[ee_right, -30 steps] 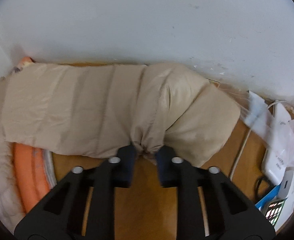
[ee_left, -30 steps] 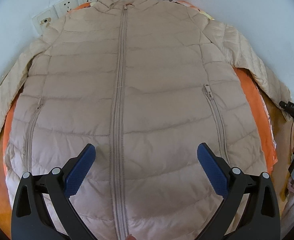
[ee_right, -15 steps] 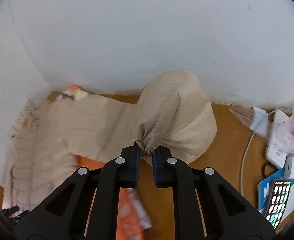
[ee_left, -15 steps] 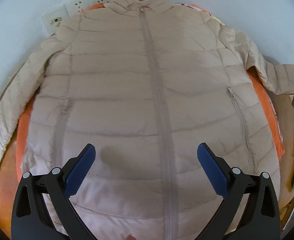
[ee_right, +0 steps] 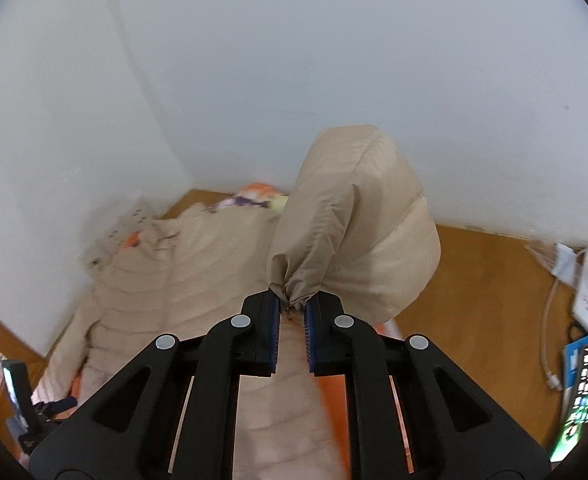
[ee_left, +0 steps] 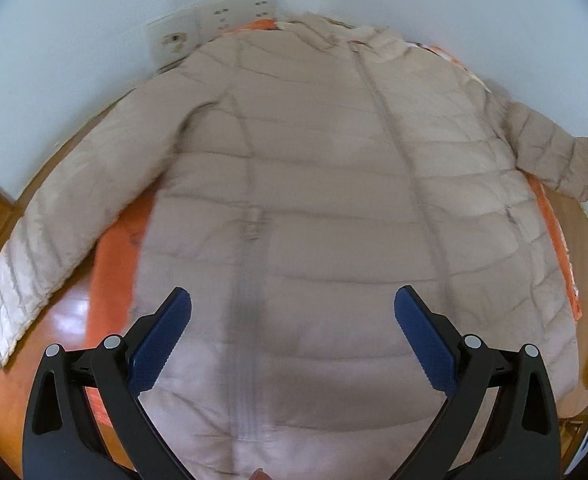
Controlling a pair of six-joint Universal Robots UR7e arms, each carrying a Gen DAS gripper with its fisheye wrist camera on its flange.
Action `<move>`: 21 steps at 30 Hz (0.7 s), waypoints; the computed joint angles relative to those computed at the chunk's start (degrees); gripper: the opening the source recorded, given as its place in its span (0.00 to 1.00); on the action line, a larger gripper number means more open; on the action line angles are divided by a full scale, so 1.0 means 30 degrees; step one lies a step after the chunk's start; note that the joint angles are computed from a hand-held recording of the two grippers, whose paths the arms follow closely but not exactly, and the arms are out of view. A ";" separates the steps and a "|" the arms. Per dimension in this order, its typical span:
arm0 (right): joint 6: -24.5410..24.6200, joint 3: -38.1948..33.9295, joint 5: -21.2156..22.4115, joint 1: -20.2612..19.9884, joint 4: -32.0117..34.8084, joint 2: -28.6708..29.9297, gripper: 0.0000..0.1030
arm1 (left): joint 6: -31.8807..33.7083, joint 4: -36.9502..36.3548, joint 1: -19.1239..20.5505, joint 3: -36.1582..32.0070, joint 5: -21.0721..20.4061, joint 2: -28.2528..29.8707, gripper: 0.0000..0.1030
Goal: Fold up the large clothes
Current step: 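Lift the sleeve with the right tool and fold it across the jacket body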
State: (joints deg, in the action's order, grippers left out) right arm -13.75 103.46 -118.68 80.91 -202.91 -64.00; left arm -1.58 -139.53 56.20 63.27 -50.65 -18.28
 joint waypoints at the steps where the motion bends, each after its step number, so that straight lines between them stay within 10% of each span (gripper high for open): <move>1: -0.0126 -0.0163 0.0057 0.0291 0.0029 0.0324 0.11 | 0.0058 -0.0098 0.0125 0.0033 0.0073 -0.0088 0.95; 21: 0.1064 -0.8352 0.0926 0.2179 0.6949 0.7342 0.10 | 0.0782 -0.1149 0.2066 0.0265 0.0245 -0.1644 0.95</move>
